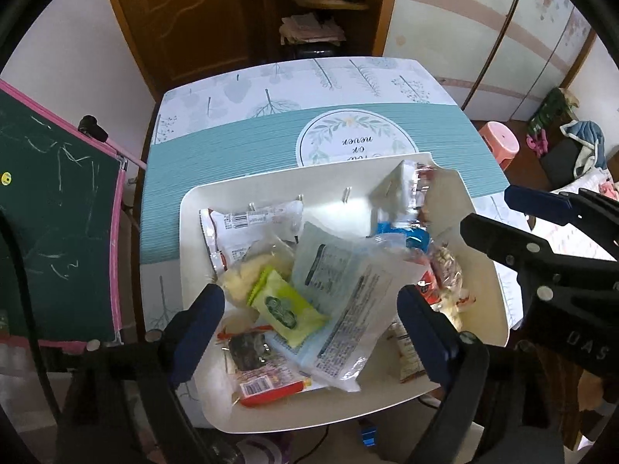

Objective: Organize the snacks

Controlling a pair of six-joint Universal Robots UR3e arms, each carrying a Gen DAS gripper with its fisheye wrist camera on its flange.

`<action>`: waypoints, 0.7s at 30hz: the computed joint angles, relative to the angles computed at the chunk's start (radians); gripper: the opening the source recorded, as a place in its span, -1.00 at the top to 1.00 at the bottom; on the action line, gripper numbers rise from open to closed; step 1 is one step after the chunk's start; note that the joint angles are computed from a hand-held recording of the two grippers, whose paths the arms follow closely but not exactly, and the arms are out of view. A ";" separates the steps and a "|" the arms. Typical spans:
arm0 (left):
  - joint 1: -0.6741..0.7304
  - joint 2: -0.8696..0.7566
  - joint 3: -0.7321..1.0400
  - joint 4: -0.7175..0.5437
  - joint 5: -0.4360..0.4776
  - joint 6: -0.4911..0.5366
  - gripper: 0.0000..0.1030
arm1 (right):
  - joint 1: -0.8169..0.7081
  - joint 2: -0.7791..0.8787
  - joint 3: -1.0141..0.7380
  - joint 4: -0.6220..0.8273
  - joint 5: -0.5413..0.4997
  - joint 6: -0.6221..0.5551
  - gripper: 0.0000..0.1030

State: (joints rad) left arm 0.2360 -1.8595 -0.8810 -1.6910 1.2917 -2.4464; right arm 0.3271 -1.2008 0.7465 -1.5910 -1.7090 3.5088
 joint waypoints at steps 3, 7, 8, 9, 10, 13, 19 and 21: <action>-0.020 -0.003 0.011 0.005 0.019 -0.033 -0.76 | -0.022 -0.023 0.022 -0.005 0.022 -0.021 -0.10; -0.043 -0.008 0.046 0.002 0.032 -0.073 -0.76 | -0.052 -0.061 0.056 -0.006 0.055 -0.031 -0.10; -0.046 -0.008 0.051 0.002 0.033 -0.079 -0.76 | -0.056 -0.065 0.056 -0.001 0.059 -0.031 -0.10; -0.052 -0.009 0.062 0.002 0.039 -0.088 -0.76 | -0.062 -0.078 0.067 -0.001 0.065 -0.032 -0.10; -0.059 -0.009 0.070 0.005 0.046 -0.097 -0.76 | -0.065 -0.083 0.067 0.004 0.065 -0.031 -0.10; -0.073 -0.008 0.099 0.010 0.058 -0.119 -0.76 | -0.075 -0.112 0.083 0.004 0.065 -0.019 -0.10; -0.074 -0.033 0.227 -0.029 0.032 -0.166 -0.76 | -0.046 -0.131 0.032 0.016 -0.059 -0.017 -0.10; -0.071 -0.052 0.301 -0.067 0.012 -0.183 -0.76 | -0.042 -0.140 0.011 0.016 -0.089 -0.015 -0.10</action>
